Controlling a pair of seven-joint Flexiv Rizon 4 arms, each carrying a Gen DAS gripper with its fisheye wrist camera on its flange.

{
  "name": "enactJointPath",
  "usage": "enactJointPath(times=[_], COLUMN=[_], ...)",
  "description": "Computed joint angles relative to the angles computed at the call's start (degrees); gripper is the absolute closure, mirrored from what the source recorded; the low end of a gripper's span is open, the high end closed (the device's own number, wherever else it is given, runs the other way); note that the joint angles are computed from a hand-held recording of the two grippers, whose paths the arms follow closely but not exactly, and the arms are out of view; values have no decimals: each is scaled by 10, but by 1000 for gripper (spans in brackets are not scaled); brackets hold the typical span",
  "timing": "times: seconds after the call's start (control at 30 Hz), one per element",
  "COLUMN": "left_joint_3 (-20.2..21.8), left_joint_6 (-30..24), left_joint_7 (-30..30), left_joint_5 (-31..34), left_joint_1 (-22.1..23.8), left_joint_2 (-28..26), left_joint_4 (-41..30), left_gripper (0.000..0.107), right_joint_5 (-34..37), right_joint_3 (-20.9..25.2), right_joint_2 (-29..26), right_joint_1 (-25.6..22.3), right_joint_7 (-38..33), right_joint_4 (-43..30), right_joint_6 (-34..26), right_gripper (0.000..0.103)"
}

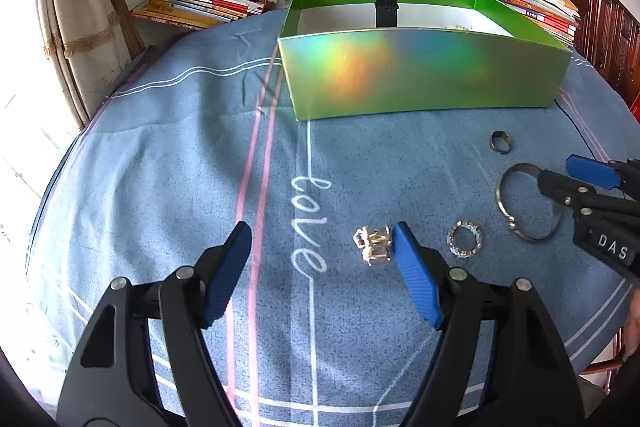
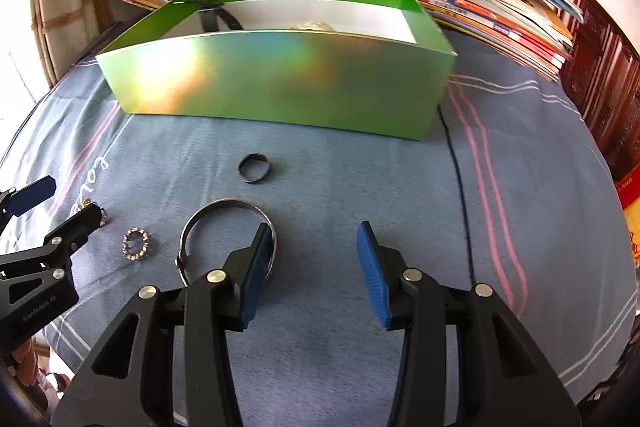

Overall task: Organize jewelry
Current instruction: 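Move the left tool to the silver brooch while the right tool moves to the silver bangle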

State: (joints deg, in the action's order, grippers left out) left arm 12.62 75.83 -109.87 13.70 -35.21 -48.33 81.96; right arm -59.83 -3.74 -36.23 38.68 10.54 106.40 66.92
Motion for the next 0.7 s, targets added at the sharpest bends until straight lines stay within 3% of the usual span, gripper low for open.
enactJointPath(times=[0.7], left_joint_3=[-7], left_joint_6=[-7], left_joint_7=[2], left_joint_5=[1], left_joint_1=[1], left_joint_2=[-2], left_joint_4=[-4], left_gripper=[34], right_joint_5=[-27], right_joint_3=[-4], right_joint_2=[1], right_joint_1=[-2], right_joint_7=[29], right_joint_4=[4], right_joint_6=[8], right_gripper=[59])
